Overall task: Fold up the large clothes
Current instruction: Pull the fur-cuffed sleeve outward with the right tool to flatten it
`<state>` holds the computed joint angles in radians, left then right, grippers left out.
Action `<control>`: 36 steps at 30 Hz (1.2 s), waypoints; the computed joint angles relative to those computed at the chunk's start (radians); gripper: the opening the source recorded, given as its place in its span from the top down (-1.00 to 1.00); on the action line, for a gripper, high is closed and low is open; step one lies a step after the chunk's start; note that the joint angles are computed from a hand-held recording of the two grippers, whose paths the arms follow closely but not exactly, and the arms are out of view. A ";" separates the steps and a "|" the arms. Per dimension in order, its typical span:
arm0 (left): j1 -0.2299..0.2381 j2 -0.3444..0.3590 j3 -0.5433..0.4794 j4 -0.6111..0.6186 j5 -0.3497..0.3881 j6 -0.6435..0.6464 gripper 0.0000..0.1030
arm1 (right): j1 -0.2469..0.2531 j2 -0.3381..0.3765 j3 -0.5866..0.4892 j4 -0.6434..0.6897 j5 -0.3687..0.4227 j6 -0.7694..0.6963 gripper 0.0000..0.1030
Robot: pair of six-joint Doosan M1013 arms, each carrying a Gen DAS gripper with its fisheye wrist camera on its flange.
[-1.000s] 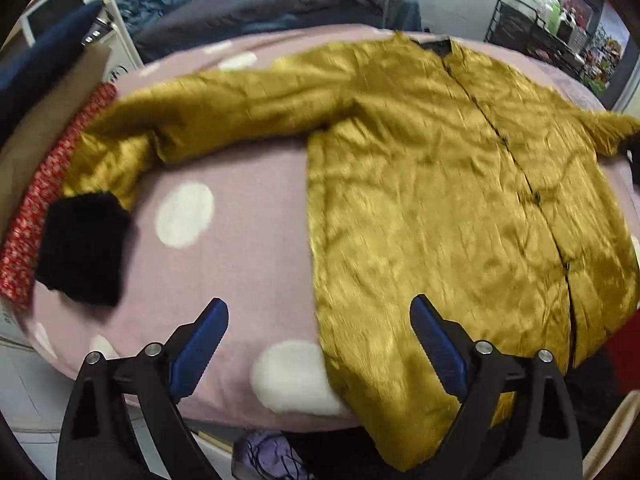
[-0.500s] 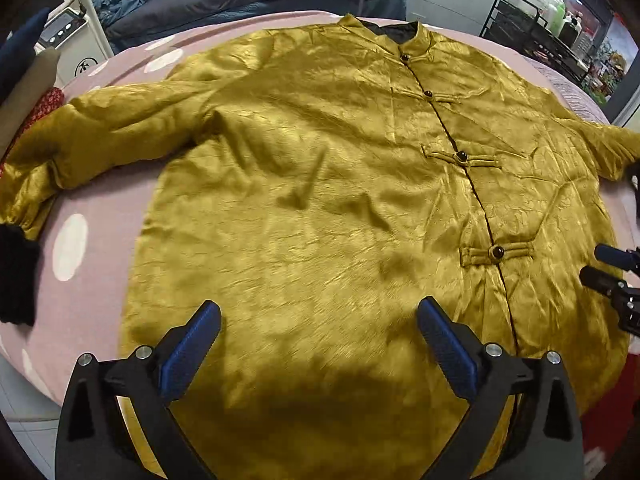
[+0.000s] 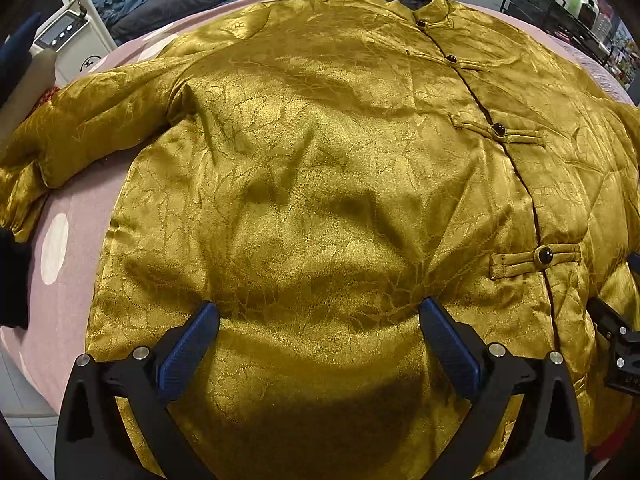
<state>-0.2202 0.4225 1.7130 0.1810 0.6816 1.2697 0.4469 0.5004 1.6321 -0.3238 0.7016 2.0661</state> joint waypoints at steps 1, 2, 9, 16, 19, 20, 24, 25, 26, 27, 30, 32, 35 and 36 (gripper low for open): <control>-0.001 0.002 -0.003 0.000 0.006 -0.003 -0.91 | -0.001 0.001 -0.002 0.004 0.000 0.004 -0.89; -0.002 0.002 -0.004 0.002 0.009 -0.007 -0.91 | -0.001 0.002 -0.001 -0.002 -0.003 0.012 -0.89; -0.003 0.009 -0.011 0.001 0.010 -0.005 -0.91 | 0.003 0.004 -0.005 -0.015 0.008 0.034 -0.89; 0.001 0.005 -0.006 -0.012 0.011 0.020 -0.91 | -0.041 -0.035 0.019 0.147 -0.083 -0.025 -0.89; 0.001 0.010 -0.016 -0.016 0.028 0.027 -0.91 | -0.077 -0.080 0.070 0.171 -0.170 0.052 -0.89; 0.001 0.011 -0.019 -0.017 0.033 0.028 -0.91 | -0.086 -0.094 0.085 0.128 -0.188 0.118 -0.89; 0.001 0.012 -0.020 -0.015 0.033 0.027 -0.91 | -0.110 -0.151 0.150 -0.167 -0.238 0.457 -0.89; 0.001 0.012 -0.019 -0.014 0.030 0.026 -0.91 | -0.117 -0.162 0.166 -0.254 -0.238 0.554 -0.89; 0.001 0.011 -0.017 -0.013 0.028 0.026 -0.91 | -0.127 -0.175 0.181 -0.332 -0.229 0.652 -0.89; 0.001 0.012 -0.019 -0.013 0.030 0.026 -0.91 | -0.139 -0.184 0.193 -0.371 -0.218 0.717 -0.89; 0.001 0.013 -0.020 -0.015 0.035 0.024 -0.91 | -0.182 -0.203 0.220 -0.427 -0.183 0.866 -0.89; 0.000 0.014 -0.022 -0.013 0.038 0.022 -0.91 | -0.206 -0.218 0.239 -0.486 -0.184 0.969 -0.89; 0.000 0.013 -0.020 -0.014 0.035 0.024 -0.91 | -0.242 -0.227 0.249 -0.562 -0.175 1.079 -0.89; 0.000 0.013 -0.021 -0.013 0.035 0.023 -0.91 | -0.252 -0.227 0.249 -0.609 -0.171 1.136 -0.88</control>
<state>-0.2203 0.4357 1.6924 0.1680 0.7171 1.2924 0.1949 0.2735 1.8816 -0.9330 0.5303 3.2026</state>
